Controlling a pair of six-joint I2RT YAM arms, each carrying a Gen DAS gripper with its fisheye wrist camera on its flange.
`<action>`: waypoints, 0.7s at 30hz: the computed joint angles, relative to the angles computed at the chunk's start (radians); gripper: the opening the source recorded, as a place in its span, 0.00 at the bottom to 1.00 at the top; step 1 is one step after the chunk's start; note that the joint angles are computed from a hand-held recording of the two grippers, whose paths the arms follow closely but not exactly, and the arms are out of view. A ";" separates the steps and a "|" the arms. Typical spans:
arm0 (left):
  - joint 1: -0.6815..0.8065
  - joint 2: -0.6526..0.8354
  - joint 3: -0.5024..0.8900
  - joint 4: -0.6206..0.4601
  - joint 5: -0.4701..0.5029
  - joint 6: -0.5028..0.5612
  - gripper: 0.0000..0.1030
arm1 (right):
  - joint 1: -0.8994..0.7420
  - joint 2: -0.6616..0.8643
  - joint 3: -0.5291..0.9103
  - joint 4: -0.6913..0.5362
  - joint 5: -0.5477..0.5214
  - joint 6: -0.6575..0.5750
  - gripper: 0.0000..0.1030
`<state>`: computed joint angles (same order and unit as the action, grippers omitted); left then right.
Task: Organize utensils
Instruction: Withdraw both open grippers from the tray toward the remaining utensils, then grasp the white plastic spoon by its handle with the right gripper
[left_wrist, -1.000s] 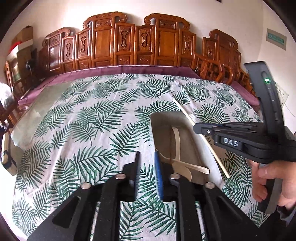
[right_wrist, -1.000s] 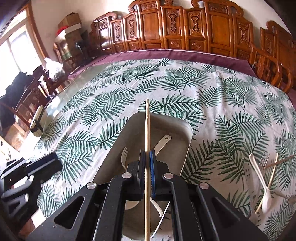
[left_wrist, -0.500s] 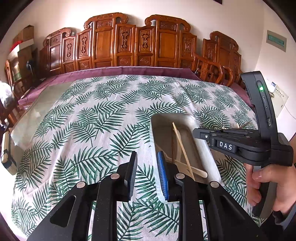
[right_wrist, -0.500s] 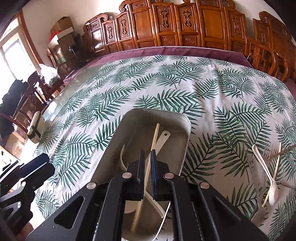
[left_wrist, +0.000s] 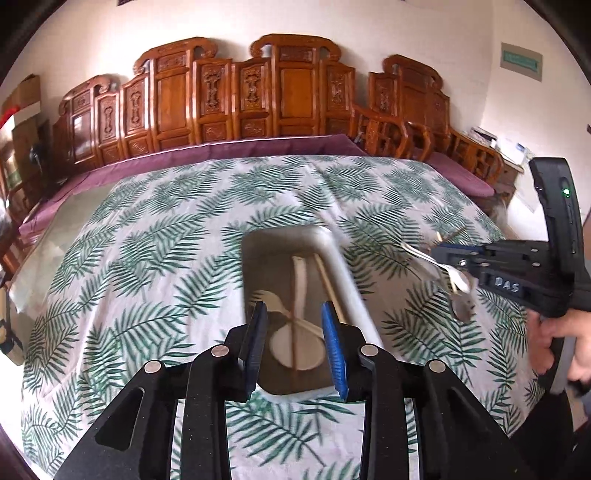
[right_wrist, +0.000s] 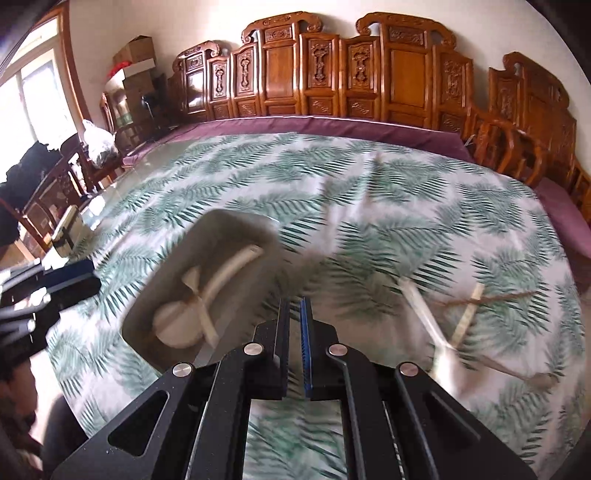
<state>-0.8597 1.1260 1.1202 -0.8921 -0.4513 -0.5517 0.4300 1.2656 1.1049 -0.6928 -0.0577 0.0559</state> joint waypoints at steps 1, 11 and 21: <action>-0.015 0.014 0.006 0.004 -0.004 -0.008 0.28 | -0.032 -0.018 -0.016 -0.005 -0.004 -0.030 0.07; -0.108 0.180 0.069 0.079 -0.001 -0.055 0.28 | -0.358 -0.017 -0.088 -0.019 -0.110 -0.259 0.17; -0.140 0.283 0.096 0.123 0.024 -0.072 0.28 | -0.358 0.159 -0.046 0.034 -0.096 -0.328 0.19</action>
